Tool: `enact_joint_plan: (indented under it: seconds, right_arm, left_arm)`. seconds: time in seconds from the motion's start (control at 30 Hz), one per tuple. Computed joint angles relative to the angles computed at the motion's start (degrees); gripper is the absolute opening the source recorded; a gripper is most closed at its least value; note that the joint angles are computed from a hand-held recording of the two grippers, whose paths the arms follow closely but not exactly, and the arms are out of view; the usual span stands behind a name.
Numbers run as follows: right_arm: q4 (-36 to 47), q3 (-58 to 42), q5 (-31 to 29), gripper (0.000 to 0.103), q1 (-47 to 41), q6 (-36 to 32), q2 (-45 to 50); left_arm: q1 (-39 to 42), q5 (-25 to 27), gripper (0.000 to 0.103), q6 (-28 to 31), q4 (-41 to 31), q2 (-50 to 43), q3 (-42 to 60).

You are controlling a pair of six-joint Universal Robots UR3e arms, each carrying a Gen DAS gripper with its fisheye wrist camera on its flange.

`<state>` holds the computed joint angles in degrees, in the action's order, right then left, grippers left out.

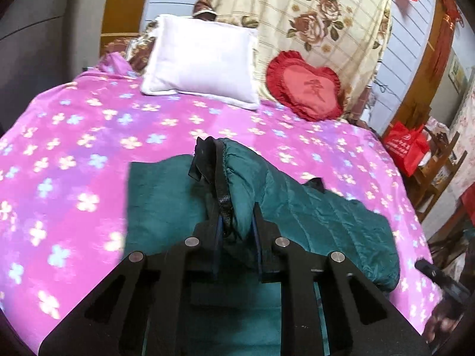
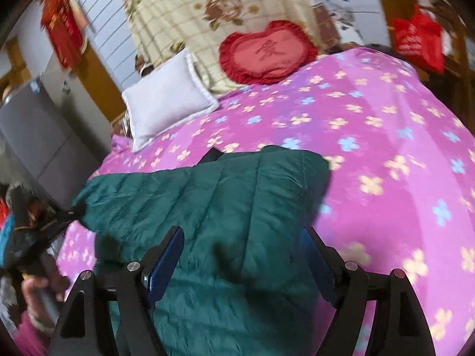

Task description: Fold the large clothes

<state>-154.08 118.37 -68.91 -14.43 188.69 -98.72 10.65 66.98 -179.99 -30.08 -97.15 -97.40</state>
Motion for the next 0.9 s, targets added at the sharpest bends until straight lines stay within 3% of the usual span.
enact_joint_plan:
  seconds: [0.13,0.37,0.6,0.7,0.77,0.9]
  right_arm:
    - [-3.5,-10.2,-7.0,0.078,8.9,1.6,14.2]
    - [-1.3,-20.5,-18.5,0.078,16.3,-2.7,26.2]
    - [-1.3,-22.1,-19.5,0.078,15.7,-2.3,29.5]
    - [-0.4,-21.8,-20.3,0.078,16.2,-0.9,27.7]
    - [-0.9,-20.7,-20.0,0.078,16.5,0.1,25.6]
    - [-2.3,-18.4,-18.7,0.078,16.1,1.0,21.4]
  left_arm:
    - [2.8,-0.8,0.016,2.9,-0.4,0.4,-4.5]
    - [1.8,2.4,0.016,4.0,6.8,-2.2,-9.8]
    - [-1.5,7.4,0.022,2.7,8.9,-4.2,-9.4]
    - [-2.2,9.2,0.032,3.1,8.2,-4.2,-8.8]
    - [-2.1,10.1,0.043,3.7,7.1,-3.6,-8.7]
    - [-1.1,10.8,0.052,3.8,8.1,-0.9,-10.3]
